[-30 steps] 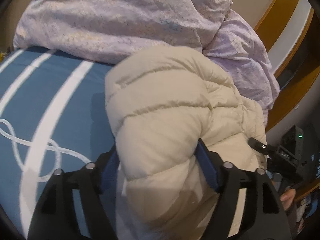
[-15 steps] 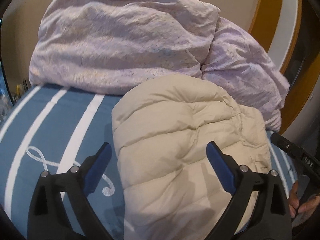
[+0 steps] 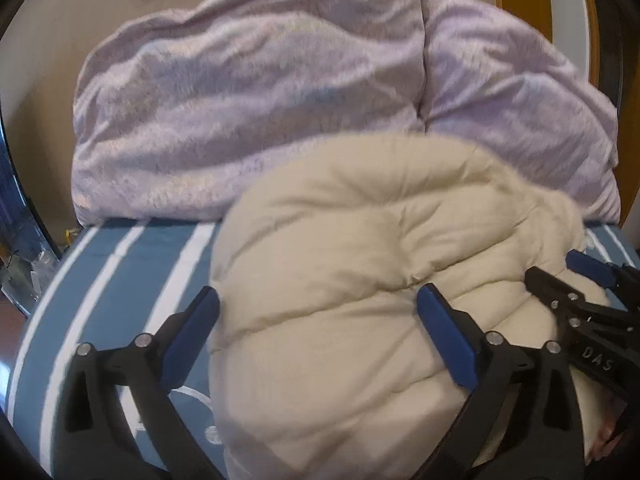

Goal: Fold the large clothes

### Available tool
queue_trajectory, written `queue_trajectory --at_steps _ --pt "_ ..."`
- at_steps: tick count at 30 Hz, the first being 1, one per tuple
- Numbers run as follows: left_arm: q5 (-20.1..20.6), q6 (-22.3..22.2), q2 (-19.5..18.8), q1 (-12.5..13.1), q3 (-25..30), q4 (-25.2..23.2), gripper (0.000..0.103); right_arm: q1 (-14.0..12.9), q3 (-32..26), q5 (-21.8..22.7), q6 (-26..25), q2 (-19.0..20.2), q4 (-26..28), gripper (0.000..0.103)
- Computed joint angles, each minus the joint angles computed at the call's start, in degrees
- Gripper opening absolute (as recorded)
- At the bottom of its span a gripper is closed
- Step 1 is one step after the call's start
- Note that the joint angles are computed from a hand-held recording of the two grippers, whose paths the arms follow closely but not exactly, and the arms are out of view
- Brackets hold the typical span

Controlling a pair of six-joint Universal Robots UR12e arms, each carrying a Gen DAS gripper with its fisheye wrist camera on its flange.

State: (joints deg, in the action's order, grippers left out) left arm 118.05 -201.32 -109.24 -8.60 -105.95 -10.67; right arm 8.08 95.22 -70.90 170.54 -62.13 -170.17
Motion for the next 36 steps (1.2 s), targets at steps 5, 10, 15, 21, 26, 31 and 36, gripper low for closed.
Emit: queue_trajectory --at_steps 5,10,15,21,26,31,36 --pt "-4.71 -1.53 -0.39 1.66 -1.04 1.44 0.101 -0.59 -0.67 1.93 1.44 0.84 1.97 0.070" --pt "-4.89 -0.25 -1.33 1.80 -0.77 1.86 0.101 -0.59 -1.09 2.01 2.12 1.53 2.73 0.071" --pt "-5.12 0.14 -2.05 1.89 -0.02 1.03 0.101 -0.56 -1.29 1.86 2.78 1.96 2.50 0.071" --pt "-4.74 0.37 -2.39 1.75 0.37 0.77 0.101 -0.47 -1.14 1.30 3.17 2.07 1.41 0.072" --pt "-4.93 0.29 -2.43 1.83 0.41 0.75 0.101 -0.47 -1.22 1.41 3.29 2.16 1.38 0.073" --pt "-5.66 0.04 -2.42 2.06 0.23 1.23 0.101 -0.56 -0.96 1.52 3.64 2.12 0.73 0.076" --pt "-6.10 -0.19 -2.50 2.14 0.10 1.72 0.101 -0.82 -0.53 2.19 4.24 2.05 -0.01 0.081"
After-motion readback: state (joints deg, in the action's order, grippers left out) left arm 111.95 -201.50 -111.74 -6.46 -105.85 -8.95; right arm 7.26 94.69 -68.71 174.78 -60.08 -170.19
